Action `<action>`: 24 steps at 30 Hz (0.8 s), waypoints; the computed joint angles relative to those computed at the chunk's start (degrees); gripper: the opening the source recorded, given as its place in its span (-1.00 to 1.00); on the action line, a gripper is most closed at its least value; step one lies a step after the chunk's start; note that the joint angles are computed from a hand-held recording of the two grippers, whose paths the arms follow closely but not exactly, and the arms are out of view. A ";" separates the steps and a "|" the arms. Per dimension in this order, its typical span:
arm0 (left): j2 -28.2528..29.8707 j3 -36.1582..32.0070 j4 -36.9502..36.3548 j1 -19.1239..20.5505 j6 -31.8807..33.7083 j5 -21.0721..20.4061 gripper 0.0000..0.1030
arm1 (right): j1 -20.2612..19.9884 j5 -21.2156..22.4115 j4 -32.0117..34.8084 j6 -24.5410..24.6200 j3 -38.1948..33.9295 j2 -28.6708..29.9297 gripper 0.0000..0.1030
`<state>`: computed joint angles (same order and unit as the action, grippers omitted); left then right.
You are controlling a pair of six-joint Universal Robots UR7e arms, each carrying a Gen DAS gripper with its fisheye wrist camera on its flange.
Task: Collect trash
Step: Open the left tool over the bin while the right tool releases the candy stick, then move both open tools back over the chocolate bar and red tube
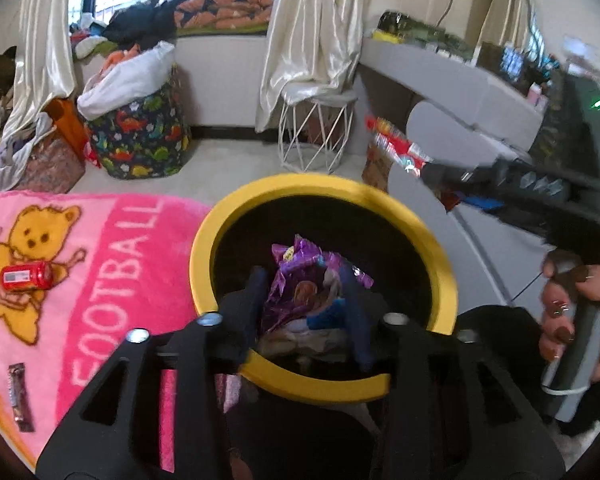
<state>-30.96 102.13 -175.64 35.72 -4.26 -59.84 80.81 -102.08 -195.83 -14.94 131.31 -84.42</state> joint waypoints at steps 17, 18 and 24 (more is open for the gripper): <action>-2.55 4.47 -5.49 -2.35 -4.39 6.39 0.79 | 1.58 -3.83 -13.29 -3.64 0.67 2.50 0.68; -2.77 4.65 -5.67 -2.40 -4.40 6.55 0.79 | 1.70 -3.55 -13.32 -4.18 0.58 2.63 0.68; -4.45 6.57 -8.08 -2.88 -4.14 8.71 0.79 | 2.53 -2.60 -13.86 -6.81 1.06 3.36 0.73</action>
